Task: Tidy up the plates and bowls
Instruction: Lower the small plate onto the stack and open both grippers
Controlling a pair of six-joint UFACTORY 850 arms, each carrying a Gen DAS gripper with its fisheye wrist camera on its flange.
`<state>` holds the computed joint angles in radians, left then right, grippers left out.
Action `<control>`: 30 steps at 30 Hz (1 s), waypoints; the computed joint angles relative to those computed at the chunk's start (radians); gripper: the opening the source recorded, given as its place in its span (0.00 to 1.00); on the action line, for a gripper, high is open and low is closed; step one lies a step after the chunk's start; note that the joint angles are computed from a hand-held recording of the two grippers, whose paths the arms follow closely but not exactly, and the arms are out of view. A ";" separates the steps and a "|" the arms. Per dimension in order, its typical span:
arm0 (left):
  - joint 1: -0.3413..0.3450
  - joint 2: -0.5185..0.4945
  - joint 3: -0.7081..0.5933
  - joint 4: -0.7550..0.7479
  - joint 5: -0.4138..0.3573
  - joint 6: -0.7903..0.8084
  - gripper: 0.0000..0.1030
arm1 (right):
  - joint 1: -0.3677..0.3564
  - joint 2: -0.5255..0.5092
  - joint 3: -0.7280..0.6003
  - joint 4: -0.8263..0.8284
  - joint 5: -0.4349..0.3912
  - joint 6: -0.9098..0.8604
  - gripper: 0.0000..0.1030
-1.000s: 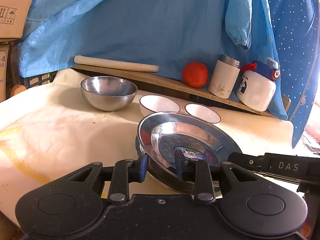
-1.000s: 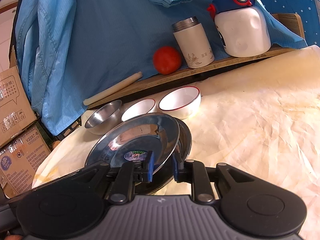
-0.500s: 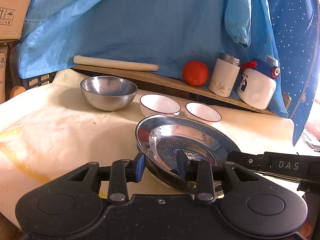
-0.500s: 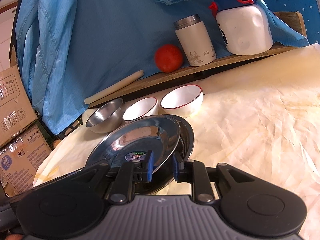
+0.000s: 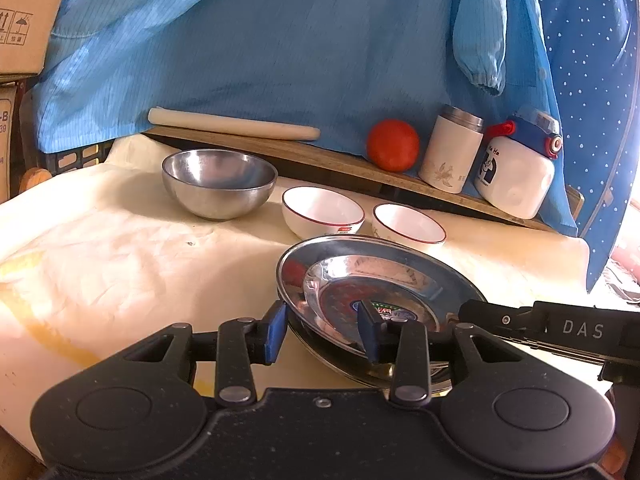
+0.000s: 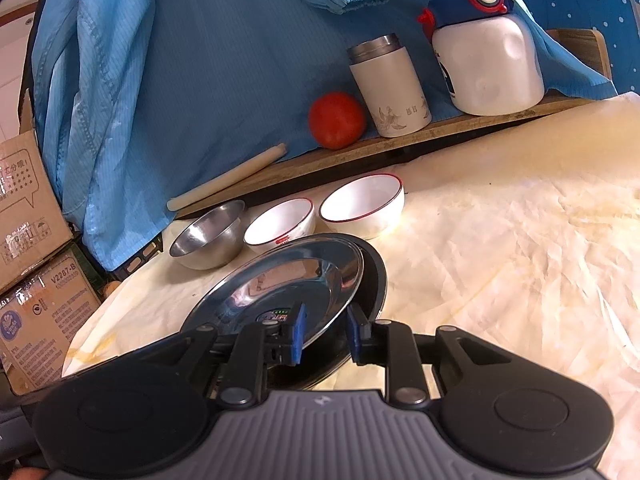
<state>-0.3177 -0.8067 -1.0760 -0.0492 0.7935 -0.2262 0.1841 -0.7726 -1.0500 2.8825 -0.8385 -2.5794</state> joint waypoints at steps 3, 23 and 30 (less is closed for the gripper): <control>0.001 0.000 -0.001 0.002 -0.001 -0.002 0.42 | 0.005 0.001 0.003 0.018 -0.003 -0.033 0.27; 0.008 0.009 0.019 0.016 0.044 -0.030 0.58 | 0.021 0.014 0.039 0.131 -0.064 -0.145 0.75; 0.019 0.012 0.029 0.012 0.070 -0.069 0.82 | 0.010 0.016 0.054 0.141 -0.109 -0.116 0.99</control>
<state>-0.2987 -0.7947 -1.0472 -0.0373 0.8639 -0.2953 0.1942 -0.7567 -0.9960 3.0232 -0.9476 -2.6954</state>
